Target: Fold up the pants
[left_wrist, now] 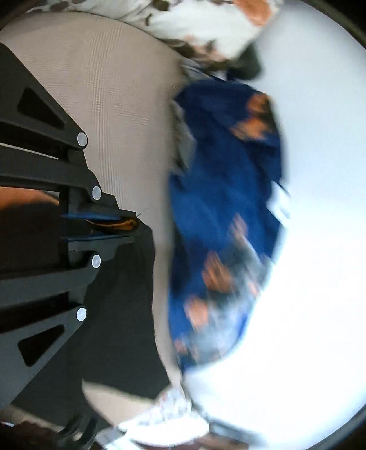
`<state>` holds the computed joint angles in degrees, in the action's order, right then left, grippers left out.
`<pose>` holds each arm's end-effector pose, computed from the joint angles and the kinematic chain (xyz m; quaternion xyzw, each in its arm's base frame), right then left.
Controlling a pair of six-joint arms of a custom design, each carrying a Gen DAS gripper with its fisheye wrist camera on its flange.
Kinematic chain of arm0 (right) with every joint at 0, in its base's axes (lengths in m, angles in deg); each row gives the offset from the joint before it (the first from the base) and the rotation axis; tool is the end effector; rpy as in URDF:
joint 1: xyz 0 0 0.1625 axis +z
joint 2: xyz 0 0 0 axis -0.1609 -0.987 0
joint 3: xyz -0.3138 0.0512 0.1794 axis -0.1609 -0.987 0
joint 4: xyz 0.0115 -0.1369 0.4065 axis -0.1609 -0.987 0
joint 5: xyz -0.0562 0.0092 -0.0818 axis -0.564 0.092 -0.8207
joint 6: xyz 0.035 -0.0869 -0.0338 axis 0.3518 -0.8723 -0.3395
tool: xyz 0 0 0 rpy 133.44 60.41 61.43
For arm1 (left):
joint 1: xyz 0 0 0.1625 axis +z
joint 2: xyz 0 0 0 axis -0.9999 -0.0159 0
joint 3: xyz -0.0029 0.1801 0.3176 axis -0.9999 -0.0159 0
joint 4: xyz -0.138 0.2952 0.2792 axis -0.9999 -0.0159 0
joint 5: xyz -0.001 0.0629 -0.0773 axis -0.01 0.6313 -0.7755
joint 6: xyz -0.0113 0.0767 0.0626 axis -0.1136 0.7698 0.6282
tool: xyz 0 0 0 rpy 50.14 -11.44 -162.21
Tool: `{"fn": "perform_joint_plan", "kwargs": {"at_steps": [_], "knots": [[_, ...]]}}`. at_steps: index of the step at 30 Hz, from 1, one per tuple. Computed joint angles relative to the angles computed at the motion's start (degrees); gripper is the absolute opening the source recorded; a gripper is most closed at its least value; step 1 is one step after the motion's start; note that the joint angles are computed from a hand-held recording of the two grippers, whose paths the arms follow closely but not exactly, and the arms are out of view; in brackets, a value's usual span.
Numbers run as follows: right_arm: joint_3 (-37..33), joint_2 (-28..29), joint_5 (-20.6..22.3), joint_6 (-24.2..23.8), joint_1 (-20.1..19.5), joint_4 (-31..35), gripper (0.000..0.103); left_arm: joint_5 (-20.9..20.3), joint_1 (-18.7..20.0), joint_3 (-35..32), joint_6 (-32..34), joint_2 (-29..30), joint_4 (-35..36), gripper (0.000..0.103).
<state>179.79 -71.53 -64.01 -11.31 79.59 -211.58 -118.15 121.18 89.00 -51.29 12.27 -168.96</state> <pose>-0.0486 -0.4781 0.4342 0.1992 -0.8878 0.2870 0.2995 -0.3688 -0.4862 0.0640 0.1302 0.8663 -0.4194 0.2383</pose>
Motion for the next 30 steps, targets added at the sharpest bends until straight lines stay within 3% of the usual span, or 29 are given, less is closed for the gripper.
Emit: {"fn": "perform_joint_plan", "kwargs": {"at_steps": [2,5,9,12,15,16,17,18,19,20,21,24,30], "knots": [[-3.7,0.2,3.1,4.2,-0.7,7.1,0.102,1.9,-5.2,2.4,2.4,-0.2,-4.5,0.008],[-12.5,2.4,12.3,12.4,-2.7,22.6,0.102,3.2,-11.7,5.9,3.0,-0.4,-9.4,0.008],[-22.1,8.1,18.3,20.9,-3.3,34.1,0.102,3.9,-18.4,10.6,-6.8,-1.2,-8.6,0.008],[-27.3,12.4,20.2,25.6,-3.4,35.8,0.102,3.7,-21.4,13.5,-16.0,-1.9,-7.3,0.008],[-32.6,17.5,17.9,30.2,-3.0,37.6,0.098,3.4,-24.0,15.9,-25.0,-2.5,-4.3,0.009],[-33.7,18.6,17.5,30.8,-3.1,37.9,0.093,3.1,-24.4,16.1,-26.8,-2.5,-3.6,0.009],[-34.8,19.9,15.7,31.1,-2.7,38.1,0.086,2.7,-24.6,16.6,-29.1,-2.7,-2.4,0.009],[-35.8,21.2,12.8,31.2,-2.1,38.3,0.059,2.4,-24.8,16.7,-30.2,-2.8,-1.4,0.010],[-37.1,22.6,9.5,31.3,-1.4,39.8,0.018,2.2,-24.9,16.8,-31.3,-2.9,0.0,0.010],[-38.4,23.6,7.4,31.5,-1.2,42.3,0.007,2.2,-25.1,17.0,-33.6,-3.5,2.8,0.010],[-37.9,23.3,7.5,31.5,-1.5,43.3,0.007,1.8,-24.8,17.3,-34.9,-4.1,4.2,0.010],[-30.4,16.9,8.9,25.8,-3.1,37.5,0.006,0.9,-25.0,18.9,-38.1,-6.2,7.0,0.010],[-11.6,-1.9,11.1,10.8,-8.2,27.2,0.005,-2.4,-26.6,21.4,-47.1,-9.9,18.9,0.010]]}}
